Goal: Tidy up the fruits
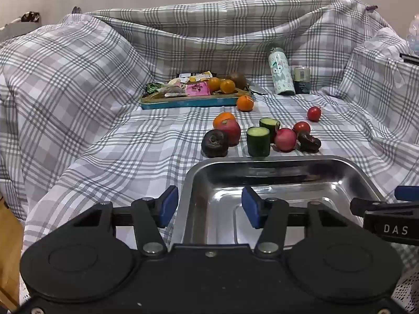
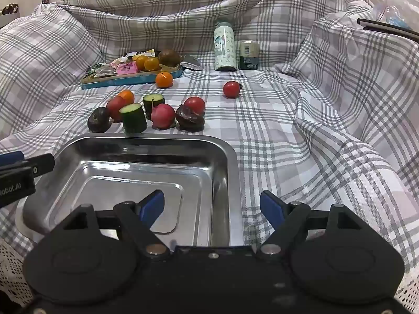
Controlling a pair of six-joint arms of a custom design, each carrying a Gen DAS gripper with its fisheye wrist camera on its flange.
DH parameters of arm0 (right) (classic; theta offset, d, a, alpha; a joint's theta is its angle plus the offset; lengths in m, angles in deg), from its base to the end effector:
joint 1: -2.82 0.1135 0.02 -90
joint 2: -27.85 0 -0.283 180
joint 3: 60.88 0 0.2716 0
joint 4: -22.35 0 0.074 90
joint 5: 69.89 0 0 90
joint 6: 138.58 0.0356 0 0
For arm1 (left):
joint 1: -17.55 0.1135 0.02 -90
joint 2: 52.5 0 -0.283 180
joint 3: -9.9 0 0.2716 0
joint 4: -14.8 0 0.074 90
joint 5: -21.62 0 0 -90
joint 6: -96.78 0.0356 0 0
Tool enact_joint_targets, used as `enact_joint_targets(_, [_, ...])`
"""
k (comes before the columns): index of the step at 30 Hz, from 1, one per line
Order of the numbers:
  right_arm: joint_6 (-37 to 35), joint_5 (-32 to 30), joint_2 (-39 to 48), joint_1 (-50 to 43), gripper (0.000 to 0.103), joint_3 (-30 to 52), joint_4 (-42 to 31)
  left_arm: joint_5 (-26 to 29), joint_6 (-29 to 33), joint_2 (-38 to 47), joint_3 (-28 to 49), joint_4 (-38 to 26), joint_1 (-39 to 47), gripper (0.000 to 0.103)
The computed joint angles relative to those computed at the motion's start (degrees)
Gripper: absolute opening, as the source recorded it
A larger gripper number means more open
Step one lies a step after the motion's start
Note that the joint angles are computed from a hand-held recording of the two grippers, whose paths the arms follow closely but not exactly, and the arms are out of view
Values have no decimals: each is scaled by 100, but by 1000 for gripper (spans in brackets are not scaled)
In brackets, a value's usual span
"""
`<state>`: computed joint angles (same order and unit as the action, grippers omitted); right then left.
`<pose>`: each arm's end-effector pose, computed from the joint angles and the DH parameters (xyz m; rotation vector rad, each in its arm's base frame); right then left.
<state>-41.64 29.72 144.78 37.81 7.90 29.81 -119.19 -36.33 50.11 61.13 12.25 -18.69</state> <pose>0.3410 0.2314 0.0924 -0.4661 2.2282 0.1950 0.2648 -0.1599 0.0995 -0.4499 2.0763 0.3311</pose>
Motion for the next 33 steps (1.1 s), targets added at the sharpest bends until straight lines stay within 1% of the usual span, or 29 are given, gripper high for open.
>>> enact_joint_targets(1, [6, -16, 2, -3, 82, 3, -1, -13, 1, 23, 29, -66, -29, 59])
enact_joint_targets(3, [-9, -19, 5, -2, 82, 8, -5, 192, 28, 12, 92, -154, 90, 59])
enact_joint_targets(4, [-20, -9, 4, 1, 82, 3, 6, 9, -30, 43, 143, -224, -19, 59])
enact_joint_targets(5, [-31, 2, 0, 4, 82, -7, 26, 4, -92, 51, 178, -294, -45, 59])
enact_joint_targets(8, [-69, 13, -16, 5, 82, -42, 81, 192, -45, 11, 80, -113, 99, 59])
enact_joint_targets(10, [-101, 1, 50, -11, 83, -54, 175, 213, -52, -2, 50, -83, 108, 59])
enact_joint_targets(12, [-139, -28, 16, -40, 83, -23, 94, 231, -48, 13, 52, -80, 117, 59])
enact_joint_targets(33, [-149, 57, -8, 22, 83, -53, 102, 231, -86, 87, 117, -148, 104, 59])
